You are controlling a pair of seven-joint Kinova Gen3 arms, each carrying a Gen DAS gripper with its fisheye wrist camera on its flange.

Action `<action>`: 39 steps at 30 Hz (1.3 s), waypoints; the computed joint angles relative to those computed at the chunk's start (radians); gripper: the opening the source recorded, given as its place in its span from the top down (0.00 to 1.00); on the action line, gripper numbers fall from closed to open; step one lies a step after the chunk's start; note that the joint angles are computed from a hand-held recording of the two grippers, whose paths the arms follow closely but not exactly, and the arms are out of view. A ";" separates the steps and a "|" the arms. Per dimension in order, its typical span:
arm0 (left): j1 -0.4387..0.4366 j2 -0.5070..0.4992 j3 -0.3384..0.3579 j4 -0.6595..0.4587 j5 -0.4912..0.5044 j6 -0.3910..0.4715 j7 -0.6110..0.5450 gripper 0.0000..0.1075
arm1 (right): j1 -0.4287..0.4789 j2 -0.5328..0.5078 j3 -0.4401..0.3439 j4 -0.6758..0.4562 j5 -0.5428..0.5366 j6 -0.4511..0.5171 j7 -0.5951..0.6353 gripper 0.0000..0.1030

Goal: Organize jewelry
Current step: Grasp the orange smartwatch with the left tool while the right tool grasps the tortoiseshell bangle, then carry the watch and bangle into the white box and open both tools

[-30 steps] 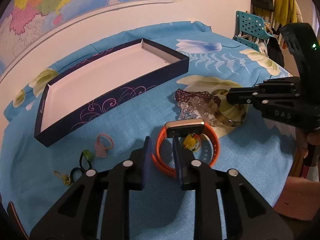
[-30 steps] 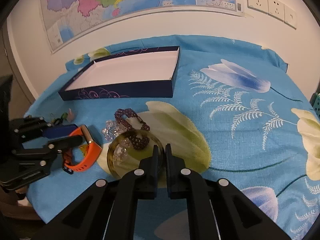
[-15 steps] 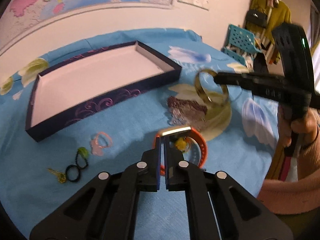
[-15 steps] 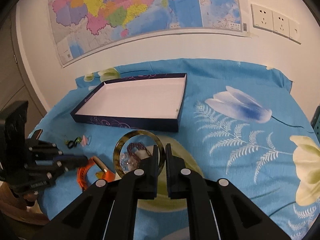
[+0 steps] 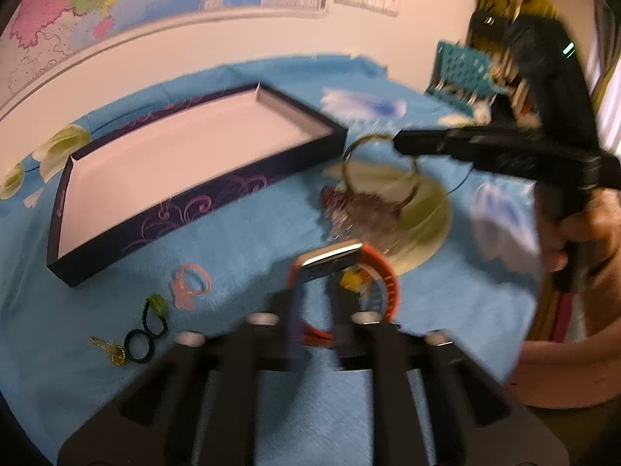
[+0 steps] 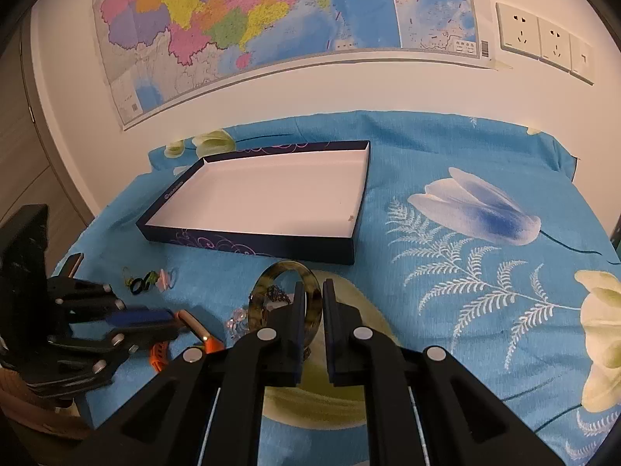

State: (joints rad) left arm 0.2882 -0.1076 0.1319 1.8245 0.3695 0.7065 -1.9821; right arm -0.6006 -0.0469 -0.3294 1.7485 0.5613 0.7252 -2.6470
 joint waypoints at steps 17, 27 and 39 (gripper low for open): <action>-0.023 0.053 0.005 -0.051 -0.060 0.047 0.087 0.92 | 0.008 0.014 0.023 -0.027 -0.014 -0.061 0.064 0.93; -0.109 0.090 -0.041 -0.171 -0.048 0.012 0.176 0.92 | 0.027 0.132 0.096 -0.184 -0.123 -0.123 0.261 0.93; -0.095 0.335 -0.038 -0.474 -0.306 0.090 0.452 0.92 | 0.013 0.404 0.211 -0.535 -0.321 0.014 0.466 0.93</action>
State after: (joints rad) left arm 0.1935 0.2271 0.0939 1.3503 0.0633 0.7964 -1.5304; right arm -0.5879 0.3574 -0.1182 1.2133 0.2398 0.7396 -2.1813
